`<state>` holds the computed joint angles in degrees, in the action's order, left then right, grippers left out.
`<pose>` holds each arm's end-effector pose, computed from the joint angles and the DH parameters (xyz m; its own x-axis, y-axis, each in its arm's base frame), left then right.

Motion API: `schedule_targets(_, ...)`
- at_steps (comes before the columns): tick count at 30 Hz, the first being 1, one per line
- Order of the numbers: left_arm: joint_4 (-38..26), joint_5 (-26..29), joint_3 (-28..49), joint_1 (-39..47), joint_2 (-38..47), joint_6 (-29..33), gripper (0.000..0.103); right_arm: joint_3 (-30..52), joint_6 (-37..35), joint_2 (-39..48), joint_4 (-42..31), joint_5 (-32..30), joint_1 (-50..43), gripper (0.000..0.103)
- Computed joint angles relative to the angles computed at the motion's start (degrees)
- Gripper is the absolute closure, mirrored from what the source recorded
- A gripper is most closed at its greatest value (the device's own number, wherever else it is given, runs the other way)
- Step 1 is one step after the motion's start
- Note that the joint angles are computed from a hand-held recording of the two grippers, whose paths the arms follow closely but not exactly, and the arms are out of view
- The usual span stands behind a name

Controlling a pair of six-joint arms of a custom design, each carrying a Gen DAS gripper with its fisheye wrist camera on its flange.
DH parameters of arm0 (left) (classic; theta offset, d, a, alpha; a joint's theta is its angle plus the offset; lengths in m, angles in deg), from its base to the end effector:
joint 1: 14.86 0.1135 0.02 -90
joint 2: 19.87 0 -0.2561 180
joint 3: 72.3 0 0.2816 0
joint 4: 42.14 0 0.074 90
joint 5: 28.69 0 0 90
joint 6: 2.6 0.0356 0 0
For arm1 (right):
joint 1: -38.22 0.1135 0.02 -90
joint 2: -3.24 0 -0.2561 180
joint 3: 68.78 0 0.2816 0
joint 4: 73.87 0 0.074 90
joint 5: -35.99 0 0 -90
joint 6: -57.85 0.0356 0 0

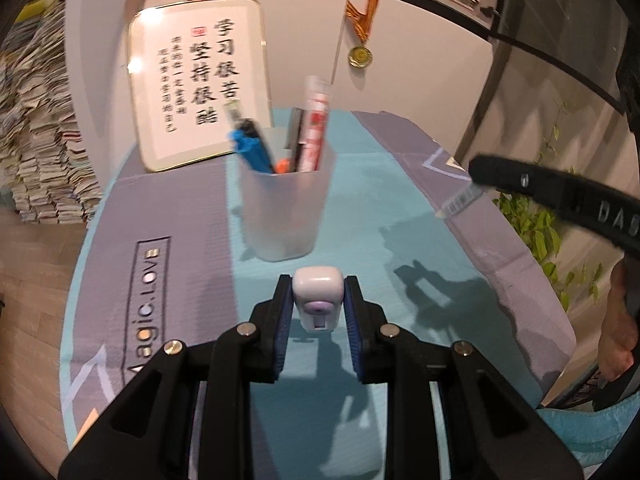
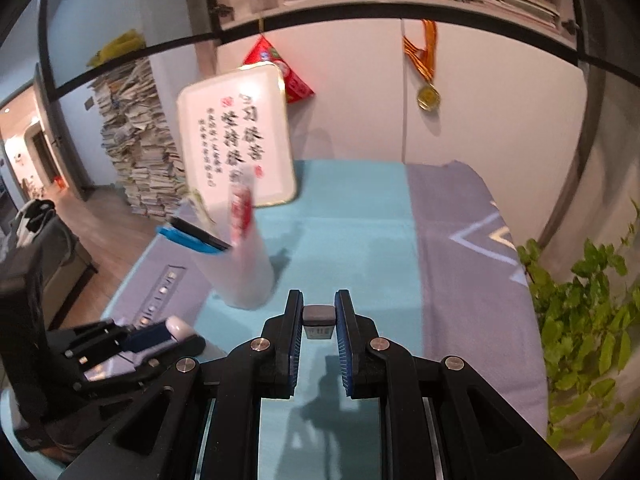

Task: Organize stationery
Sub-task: 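Lower the white eraser into the cup with the right gripper while the left carries the purple eraser, then lower the purple-and-white eraser into the cup and open the left gripper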

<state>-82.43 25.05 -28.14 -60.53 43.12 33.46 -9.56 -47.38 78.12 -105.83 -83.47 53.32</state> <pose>0.1708 -0.1448 0.1626 -0.6478 -0.2697 -0.7125 -0.2702 0.9558 -0.1161 0.2804 0.0938 0.2072 -0.5445 -0.3838 -0.7458 -0.7150 0.6772 0.1735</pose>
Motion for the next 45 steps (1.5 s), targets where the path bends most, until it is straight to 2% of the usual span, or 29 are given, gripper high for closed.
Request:
schedule_targets(6,-5.46,-3.29,-3.15,-0.67,-7.99,-2.96,0.080,3.52,4.53,0.27,3.47,1.05,7.81,0.086)
schedule_targets(10,-9.27,-5.42,-4.92,-0.50,-13.45,-4.05,0.080,7.86,6.92,4.99,7.42,5.49,14.09,0.086)
schedule_targets(14,-11.45,-5.82,-7.13,1.21,-18.57,-3.61,0.080,12.25,9.06,11.28,8.21,7.19,17.56,0.086)
schedule_targets(18,-9.86,-3.13,-9.38,5.92,-22.07,0.26,0.080,14.09,9.10,14.51,7.47,10.06,19.24,0.086)
schedule_targets(24,-6.34,1.21,-11.59,11.10,-24.27,5.24,0.080,14.22,9.20,14.95,4.54,8.87,17.83,0.086)
schedule_targets(37,-6.36,1.94,-11.47,10.86,-24.28,5.59,0.080,15.42,7.21,15.85,-1.41,10.15,17.97,0.086)
schedule_targets(45,-6.03,0.96,-9.90,9.30,-23.73,6.27,0.080,11.47,8.16,10.75,0.85,7.26,15.01,0.086)
